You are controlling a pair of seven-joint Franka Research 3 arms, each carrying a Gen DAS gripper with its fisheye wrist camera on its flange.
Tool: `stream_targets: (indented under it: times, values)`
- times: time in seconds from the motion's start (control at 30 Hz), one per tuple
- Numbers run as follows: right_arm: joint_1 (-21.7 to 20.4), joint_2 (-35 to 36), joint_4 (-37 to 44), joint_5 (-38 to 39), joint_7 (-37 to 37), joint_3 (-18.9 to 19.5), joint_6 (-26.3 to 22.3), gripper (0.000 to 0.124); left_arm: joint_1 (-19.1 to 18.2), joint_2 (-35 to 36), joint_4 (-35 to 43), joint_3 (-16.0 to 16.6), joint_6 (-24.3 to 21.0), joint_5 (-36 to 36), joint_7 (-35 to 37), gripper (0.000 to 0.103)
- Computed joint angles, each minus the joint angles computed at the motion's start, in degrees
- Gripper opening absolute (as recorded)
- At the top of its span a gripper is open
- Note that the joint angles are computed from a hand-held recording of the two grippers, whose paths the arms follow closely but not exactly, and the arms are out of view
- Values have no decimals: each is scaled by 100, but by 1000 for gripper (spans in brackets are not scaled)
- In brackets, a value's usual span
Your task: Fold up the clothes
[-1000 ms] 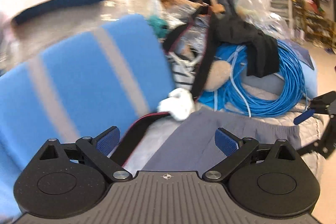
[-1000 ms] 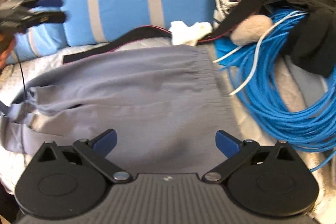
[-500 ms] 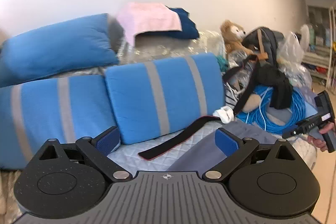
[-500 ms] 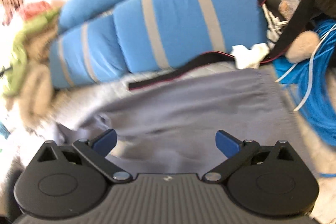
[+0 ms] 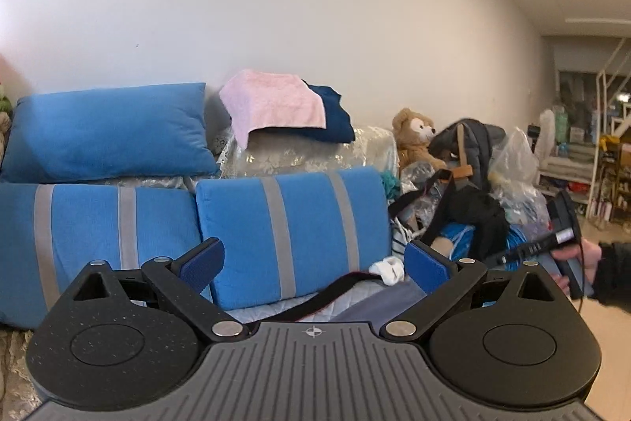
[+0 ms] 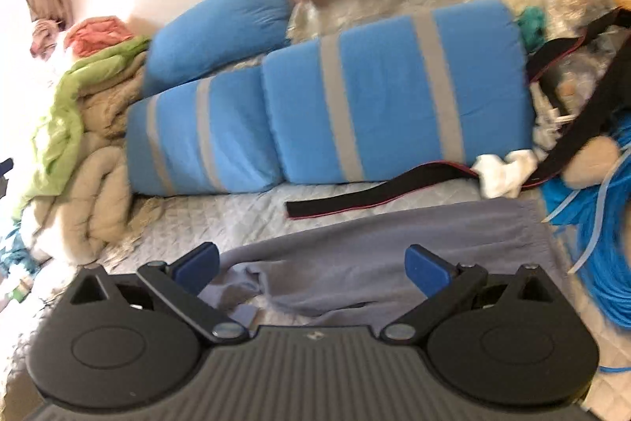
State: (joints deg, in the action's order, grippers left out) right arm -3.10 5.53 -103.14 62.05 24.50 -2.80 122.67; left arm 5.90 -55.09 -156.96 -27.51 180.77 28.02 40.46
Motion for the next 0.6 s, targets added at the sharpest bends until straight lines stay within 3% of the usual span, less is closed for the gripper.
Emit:
stream_targets:
  times: [0.2, 0.37, 0.5, 0.6]
  values:
    - [-25, 288, -153, 51, -764, -9, 1250, 103, -101, -29, -344, -255, -37, 129, -43, 101]
    - [-126, 1049, 106, -369, -1248, 120, 2116, 103, 50, 316, -699, -586, 427, 195, -125, 101]
    - [-335, 1807, 641, -539, -1098, 332, 2326, 101, 329, 935, -787, -974, 752, 23, -152, 101]
    - [-500, 2302, 1067, -615, -995, 540, 2393, 90, 521, 1385, -765, -1222, 927, -142, -135, 101]
